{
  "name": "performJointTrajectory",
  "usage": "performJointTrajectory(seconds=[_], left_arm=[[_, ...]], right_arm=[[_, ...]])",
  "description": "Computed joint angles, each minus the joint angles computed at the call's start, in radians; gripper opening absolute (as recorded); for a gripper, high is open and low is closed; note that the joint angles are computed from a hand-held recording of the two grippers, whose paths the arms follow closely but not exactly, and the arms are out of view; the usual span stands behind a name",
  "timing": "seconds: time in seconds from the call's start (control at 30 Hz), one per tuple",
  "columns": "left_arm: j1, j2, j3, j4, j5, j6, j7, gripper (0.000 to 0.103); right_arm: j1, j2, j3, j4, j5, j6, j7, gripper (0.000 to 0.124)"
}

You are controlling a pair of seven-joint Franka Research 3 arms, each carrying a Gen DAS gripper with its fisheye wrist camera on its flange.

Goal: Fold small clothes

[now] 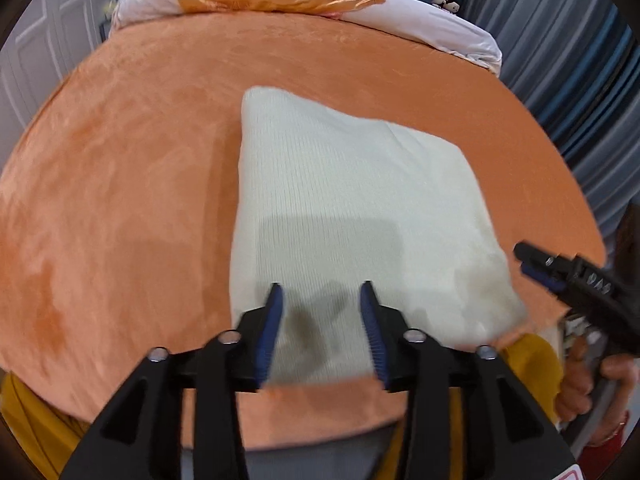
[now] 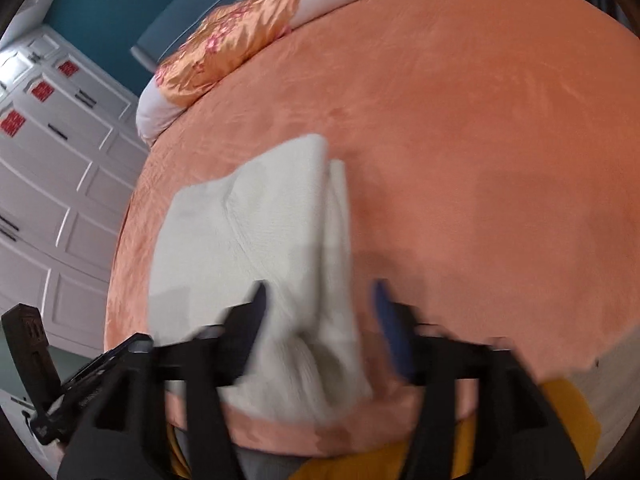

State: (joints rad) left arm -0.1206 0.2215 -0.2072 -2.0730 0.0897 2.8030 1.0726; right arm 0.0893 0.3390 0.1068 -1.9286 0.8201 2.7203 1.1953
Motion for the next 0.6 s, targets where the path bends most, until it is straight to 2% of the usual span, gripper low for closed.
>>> performJointTrajectory(seconds=[0.07, 0.1, 0.13, 0.17, 0.23, 0.3, 0.33, 0.37, 0.4, 0.43, 0.47, 0.5, 0.57, 0.6], left_arm=[[0.003, -0.039, -0.014, -0.055, -0.012, 0.019, 0.027, 0.054], [-0.013, -0.057, -0.004, -0.083, 0.03, 0.025, 0.016, 0.063], [-0.031, -0.066, 0.009, -0.098, 0.084, 0.026, -0.003, 0.066], [-0.059, -0.068, 0.031, -0.11, 0.182, 0.021, -0.042, 0.067], [-0.1, -0.043, 0.06, -0.085, 0.335, -0.037, -0.124, 0.067], [-0.115, -0.011, 0.081, -0.064, 0.429, -0.06, -0.2, 0.067], [-0.112, 0.003, 0.082, -0.051, 0.438, -0.073, -0.22, 0.065], [-0.099, 0.015, 0.077, -0.045, 0.422, -0.075, -0.219, 0.059], [-0.077, 0.019, 0.066, -0.041, 0.378, -0.075, -0.206, 0.051], [-0.052, 0.015, 0.052, -0.046, 0.325, -0.061, -0.181, 0.049], [-0.028, -0.003, 0.042, -0.067, 0.274, -0.03, -0.164, 0.046], [-0.03, -0.018, 0.051, -0.081, 0.282, -0.019, -0.181, 0.044], [-0.048, -0.045, 0.083, -0.096, 0.36, -0.023, -0.249, 0.043], [-0.044, -0.055, 0.086, -0.106, 0.377, -0.021, -0.26, 0.044]], right_arm=[[-0.009, -0.021, 0.001, -0.035, 0.015, -0.047, 0.007, 0.06], [-0.02, -0.037, 0.011, -0.064, 0.054, -0.07, -0.008, 0.06], [-0.025, -0.046, 0.016, -0.081, 0.092, -0.08, -0.028, 0.061], [-0.032, -0.057, 0.026, -0.101, 0.149, -0.098, -0.058, 0.061], [-0.029, -0.059, 0.027, -0.11, 0.22, -0.115, -0.1, 0.061], [-0.004, -0.04, 0.017, -0.083, 0.208, -0.116, -0.107, 0.056], [0.014, -0.025, 0.008, -0.063, 0.168, -0.11, -0.09, 0.044], [0.034, -0.011, -0.001, -0.041, 0.118, -0.1, -0.064, 0.02], [0.052, 0.009, -0.008, -0.002, 0.061, -0.104, -0.033, 0.014], [0.05, 0.006, 0.001, 0.013, 0.059, -0.103, -0.041, 0.014], [0.034, -0.018, 0.033, 0.021, 0.116, -0.088, -0.115, 0.013], [0.015, -0.044, 0.059, 0.02, 0.191, -0.091, -0.192, 0.012], [-0.027, -0.101, 0.096, 0.024, 0.41, -0.161, -0.38, 0.012], [-0.05, -0.126, 0.104, 0.019, 0.536, -0.233, -0.493, 0.012]])
